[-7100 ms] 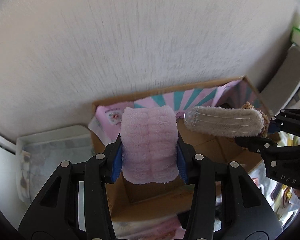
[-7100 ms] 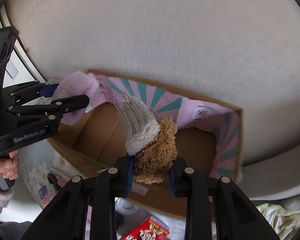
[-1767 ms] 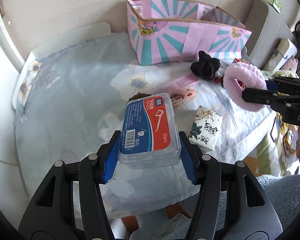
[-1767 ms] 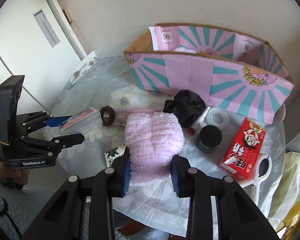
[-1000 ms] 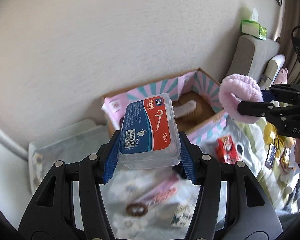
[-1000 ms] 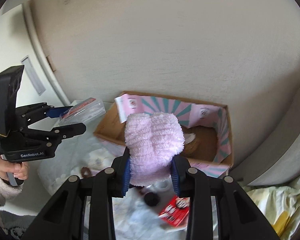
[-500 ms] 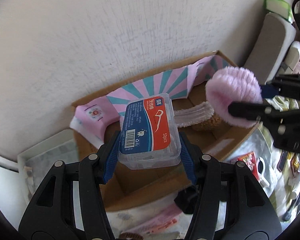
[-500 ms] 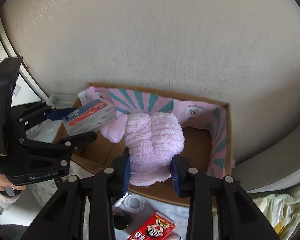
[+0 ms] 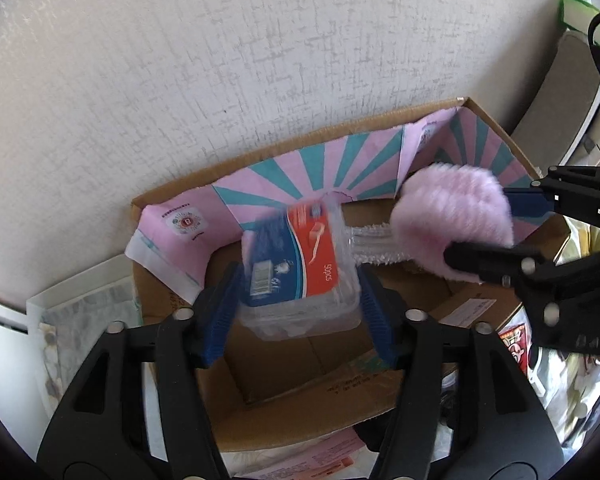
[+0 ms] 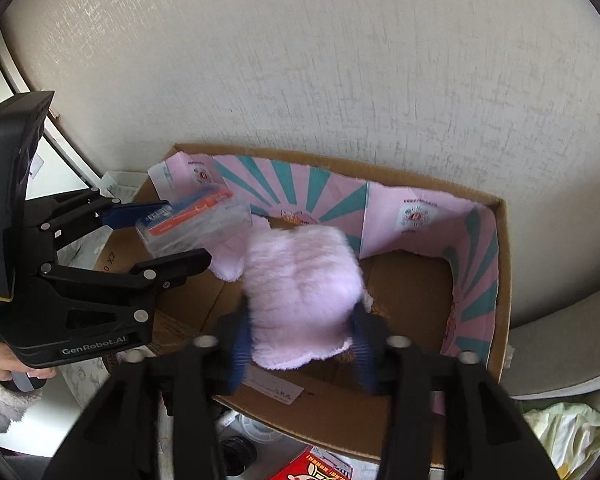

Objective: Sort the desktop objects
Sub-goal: 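Carry the floss box and wristband into the striped box and release both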

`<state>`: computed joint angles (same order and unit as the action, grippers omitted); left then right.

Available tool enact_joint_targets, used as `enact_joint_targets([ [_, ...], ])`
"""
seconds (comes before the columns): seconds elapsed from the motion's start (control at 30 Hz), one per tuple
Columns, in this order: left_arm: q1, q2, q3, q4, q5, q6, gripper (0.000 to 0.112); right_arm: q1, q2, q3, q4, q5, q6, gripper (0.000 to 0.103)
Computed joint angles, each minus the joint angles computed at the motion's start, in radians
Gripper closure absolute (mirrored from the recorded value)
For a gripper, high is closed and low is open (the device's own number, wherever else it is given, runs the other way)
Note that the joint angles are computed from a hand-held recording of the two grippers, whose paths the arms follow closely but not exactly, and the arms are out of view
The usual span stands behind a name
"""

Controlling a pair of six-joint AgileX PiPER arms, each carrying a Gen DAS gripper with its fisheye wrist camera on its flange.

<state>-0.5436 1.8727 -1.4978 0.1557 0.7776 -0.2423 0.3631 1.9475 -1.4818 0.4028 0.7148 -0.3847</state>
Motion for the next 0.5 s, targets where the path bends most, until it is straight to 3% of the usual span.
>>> enact_joint_targets([
  [0.03,-0.013,-0.010,0.000,0.075,0.008,-0.059,0.010,0.003,-0.002,-0.006,-0.019,0.007,0.019,0.040],
  [0.1,-0.044,-0.046,0.030,0.238,0.006,-0.184,0.010,0.009,-0.022,0.001,-0.080,0.002,0.076,0.032],
  [0.27,-0.038,-0.120,0.063,0.331,0.064,-0.257,0.009,-0.024,-0.118,0.086,-0.066,-0.032,0.070,0.032],
  [0.5,0.037,-0.232,0.158,0.251,0.036,-0.181,0.009,-0.025,-0.222,0.170,-0.068,-0.079,0.115,0.032],
])
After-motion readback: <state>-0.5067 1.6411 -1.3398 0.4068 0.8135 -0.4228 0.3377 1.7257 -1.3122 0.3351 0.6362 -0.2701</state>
